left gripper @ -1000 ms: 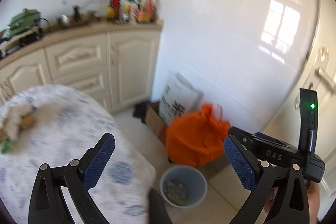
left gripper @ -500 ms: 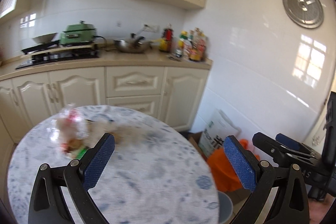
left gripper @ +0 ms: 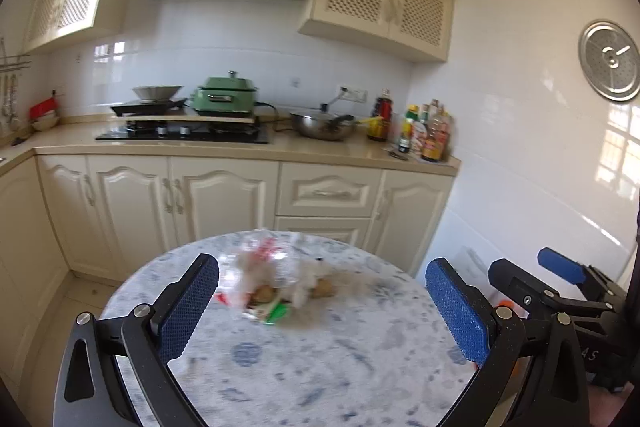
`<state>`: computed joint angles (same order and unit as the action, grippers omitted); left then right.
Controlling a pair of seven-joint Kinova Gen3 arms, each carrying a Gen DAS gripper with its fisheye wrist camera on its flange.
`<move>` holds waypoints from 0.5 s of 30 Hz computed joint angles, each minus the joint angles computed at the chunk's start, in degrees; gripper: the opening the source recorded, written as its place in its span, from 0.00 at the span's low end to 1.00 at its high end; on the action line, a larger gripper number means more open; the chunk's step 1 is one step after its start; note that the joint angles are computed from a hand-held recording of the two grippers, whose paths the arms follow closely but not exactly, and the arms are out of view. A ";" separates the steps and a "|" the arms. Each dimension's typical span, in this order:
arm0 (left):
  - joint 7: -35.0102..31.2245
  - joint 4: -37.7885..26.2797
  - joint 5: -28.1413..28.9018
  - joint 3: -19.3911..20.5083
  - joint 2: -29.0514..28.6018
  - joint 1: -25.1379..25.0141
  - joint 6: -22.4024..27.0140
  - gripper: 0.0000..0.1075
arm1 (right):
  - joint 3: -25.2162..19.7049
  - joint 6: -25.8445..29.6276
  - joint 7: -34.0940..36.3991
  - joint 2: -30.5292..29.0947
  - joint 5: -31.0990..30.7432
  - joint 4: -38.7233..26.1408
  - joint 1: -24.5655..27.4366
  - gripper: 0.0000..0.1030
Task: Collect trash
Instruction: 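Bring both tools back over the remaining trash on the table, then grasp the clear plastic bag with the left tool while the right tool grasps a crumpled clear bag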
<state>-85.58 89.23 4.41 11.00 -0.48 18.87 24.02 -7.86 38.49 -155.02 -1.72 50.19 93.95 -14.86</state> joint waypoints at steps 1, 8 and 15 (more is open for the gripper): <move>-0.32 0.81 0.08 -0.30 -0.53 -0.23 -0.42 0.95 | -0.30 0.20 0.11 0.35 0.33 -0.37 -0.28 1.00; 1.64 3.80 -3.52 -0.93 -2.71 -2.25 -0.17 0.95 | 0.49 -0.29 4.58 3.18 -1.87 -2.97 -2.55 1.00; 6.51 3.57 -9.22 0.01 -0.71 -3.31 0.55 0.95 | 3.00 -1.66 11.97 7.44 -7.96 -6.02 -3.24 1.00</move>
<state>-79.07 92.80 -4.81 11.02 -1.19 15.56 24.57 -4.87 36.83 -143.05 5.71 42.23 87.93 -18.10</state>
